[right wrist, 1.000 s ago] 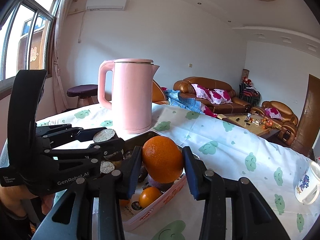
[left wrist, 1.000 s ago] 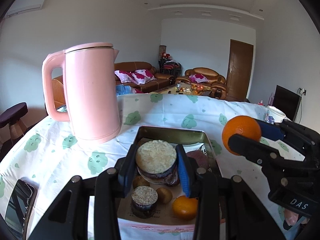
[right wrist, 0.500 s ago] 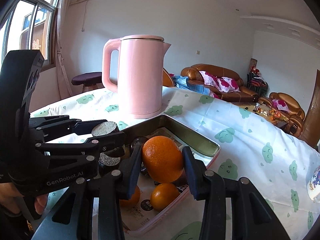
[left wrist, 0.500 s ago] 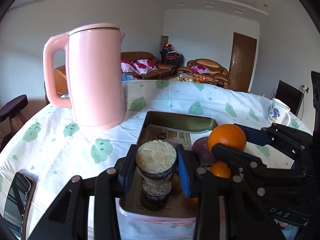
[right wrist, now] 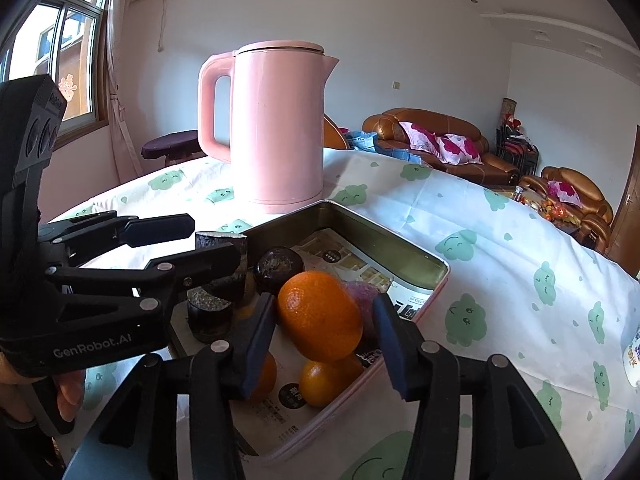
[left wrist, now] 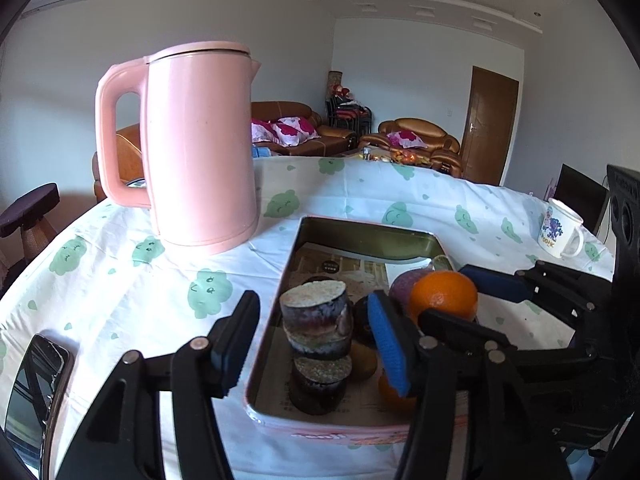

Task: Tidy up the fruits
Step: 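Lower and open the left tool into the tin while the right tool releases the orange there, then withdraw both open tools from the gold tin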

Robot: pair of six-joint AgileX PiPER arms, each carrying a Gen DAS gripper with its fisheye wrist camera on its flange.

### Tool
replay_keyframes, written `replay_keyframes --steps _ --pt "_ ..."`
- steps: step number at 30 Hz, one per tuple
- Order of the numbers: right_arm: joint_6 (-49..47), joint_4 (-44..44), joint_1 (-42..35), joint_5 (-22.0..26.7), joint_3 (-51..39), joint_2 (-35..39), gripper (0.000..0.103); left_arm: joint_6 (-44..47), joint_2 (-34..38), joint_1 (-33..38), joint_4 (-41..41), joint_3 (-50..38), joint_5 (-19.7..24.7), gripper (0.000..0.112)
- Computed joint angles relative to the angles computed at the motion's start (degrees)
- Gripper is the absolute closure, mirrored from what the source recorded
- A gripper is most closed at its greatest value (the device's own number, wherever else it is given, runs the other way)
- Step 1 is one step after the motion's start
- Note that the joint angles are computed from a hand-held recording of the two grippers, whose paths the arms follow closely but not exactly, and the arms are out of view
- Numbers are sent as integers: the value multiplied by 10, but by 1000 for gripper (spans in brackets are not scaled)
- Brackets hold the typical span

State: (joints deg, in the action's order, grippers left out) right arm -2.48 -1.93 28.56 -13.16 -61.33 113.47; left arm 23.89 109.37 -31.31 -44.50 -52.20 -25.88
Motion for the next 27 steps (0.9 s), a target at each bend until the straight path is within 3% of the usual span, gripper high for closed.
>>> replay_keyframes --steps 2,10,16,27 --pt "19 -16 -2 -9 9 -7 44 -8 -12 -5 1 13 -19 36" --pt "5 14 -6 -44 61 -57 43 -18 -47 -20 0 41 -56 26" --pt "-65 100 -14 -75 102 -91 43 -25 -58 -27 2 53 -72 26" --pt "-96 148 -20 -118 158 -136 42 14 -62 -55 -31 47 -80 25"
